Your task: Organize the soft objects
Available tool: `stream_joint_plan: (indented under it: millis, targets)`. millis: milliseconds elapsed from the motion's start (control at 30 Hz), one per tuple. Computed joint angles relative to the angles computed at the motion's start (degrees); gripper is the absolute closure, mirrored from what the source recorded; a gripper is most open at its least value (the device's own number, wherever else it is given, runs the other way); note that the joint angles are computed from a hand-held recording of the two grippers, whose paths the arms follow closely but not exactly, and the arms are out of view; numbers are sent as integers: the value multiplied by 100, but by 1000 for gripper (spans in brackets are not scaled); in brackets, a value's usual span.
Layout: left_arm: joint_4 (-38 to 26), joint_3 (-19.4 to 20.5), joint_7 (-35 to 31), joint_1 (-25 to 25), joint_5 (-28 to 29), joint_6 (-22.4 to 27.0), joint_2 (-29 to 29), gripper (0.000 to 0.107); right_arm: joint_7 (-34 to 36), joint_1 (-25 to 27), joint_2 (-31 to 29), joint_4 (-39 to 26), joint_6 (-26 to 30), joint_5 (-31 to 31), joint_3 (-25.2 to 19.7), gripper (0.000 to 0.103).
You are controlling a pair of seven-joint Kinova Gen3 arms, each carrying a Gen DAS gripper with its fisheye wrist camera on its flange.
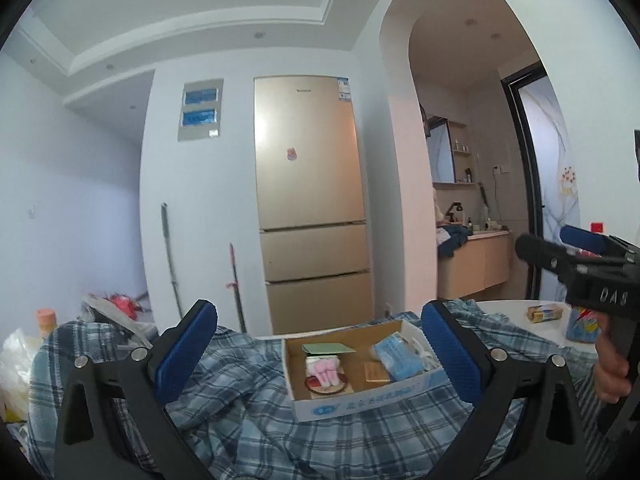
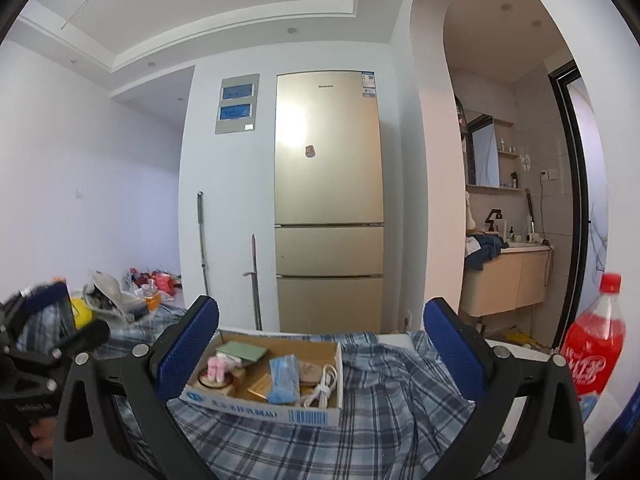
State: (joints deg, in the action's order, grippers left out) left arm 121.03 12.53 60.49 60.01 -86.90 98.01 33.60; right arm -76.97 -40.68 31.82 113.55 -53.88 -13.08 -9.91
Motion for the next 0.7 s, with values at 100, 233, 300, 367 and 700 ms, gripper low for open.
stream_joint_plan:
  millis: [100, 233, 300, 367, 700]
  targets:
    - [-128, -81, 160, 108, 190, 237, 247, 4, -11, -19, 149, 72, -195, -32, 8, 1]
    - [-19, -71, 378, 38, 227, 103, 201, 4, -41, -4, 193, 109, -201, -107, 8, 1]
    - [0, -53, 407, -28, 259, -10, 154, 4, -126, 40, 194, 149, -265, -60, -6, 1]
    - [38, -46, 422, -72, 239, -100, 113, 4, -151, 45, 185, 130, -200, -108, -1, 1]
    - [49, -60, 421, -23, 190, -27, 146, 4, -214, 48, 173, 114, -155, -94, 27, 1]
